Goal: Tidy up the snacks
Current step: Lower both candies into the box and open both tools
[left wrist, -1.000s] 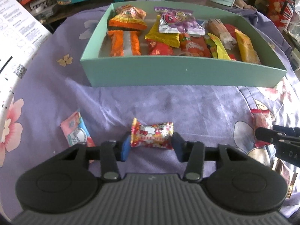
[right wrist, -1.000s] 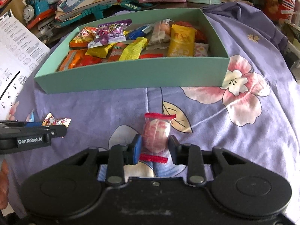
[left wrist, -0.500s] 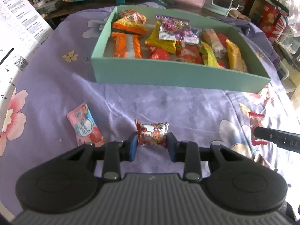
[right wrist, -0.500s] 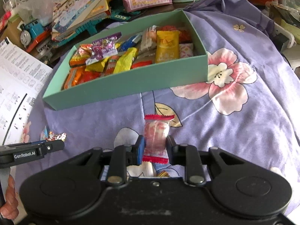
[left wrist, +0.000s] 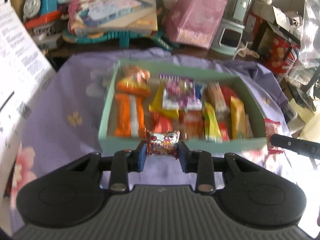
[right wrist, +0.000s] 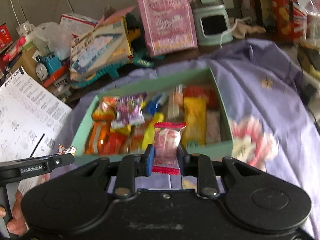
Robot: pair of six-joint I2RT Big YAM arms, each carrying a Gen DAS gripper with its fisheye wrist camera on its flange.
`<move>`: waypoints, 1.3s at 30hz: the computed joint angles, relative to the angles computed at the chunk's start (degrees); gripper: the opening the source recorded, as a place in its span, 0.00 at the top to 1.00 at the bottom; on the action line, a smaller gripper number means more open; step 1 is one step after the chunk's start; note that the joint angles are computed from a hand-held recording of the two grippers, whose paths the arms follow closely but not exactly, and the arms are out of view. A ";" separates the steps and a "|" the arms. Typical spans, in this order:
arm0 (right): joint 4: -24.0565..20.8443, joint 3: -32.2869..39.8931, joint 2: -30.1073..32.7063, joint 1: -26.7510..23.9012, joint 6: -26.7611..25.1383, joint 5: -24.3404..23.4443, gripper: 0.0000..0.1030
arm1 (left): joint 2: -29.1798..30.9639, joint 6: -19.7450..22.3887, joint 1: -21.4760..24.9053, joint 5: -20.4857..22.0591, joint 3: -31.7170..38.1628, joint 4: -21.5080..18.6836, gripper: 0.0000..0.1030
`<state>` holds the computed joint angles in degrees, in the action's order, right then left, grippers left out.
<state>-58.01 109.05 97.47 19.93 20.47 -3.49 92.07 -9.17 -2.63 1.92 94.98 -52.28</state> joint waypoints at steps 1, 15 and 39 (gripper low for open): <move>-0.50 2.24 1.45 -0.16 -0.30 0.13 0.76 | 1.23 0.18 0.01 -0.09 1.99 -0.33 0.68; -7.70 21.24 16.31 -0.69 -0.61 -0.65 0.76 | 14.91 0.62 -1.11 0.67 19.04 -5.83 0.68; -5.13 16.55 14.44 -0.60 4.30 1.28 0.00 | 17.46 0.13 -2.47 -5.68 19.95 -8.20 0.00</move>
<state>-63.14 125.59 111.91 19.33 24.77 -2.20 109.53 -9.05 -5.11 -3.76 114.93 -60.48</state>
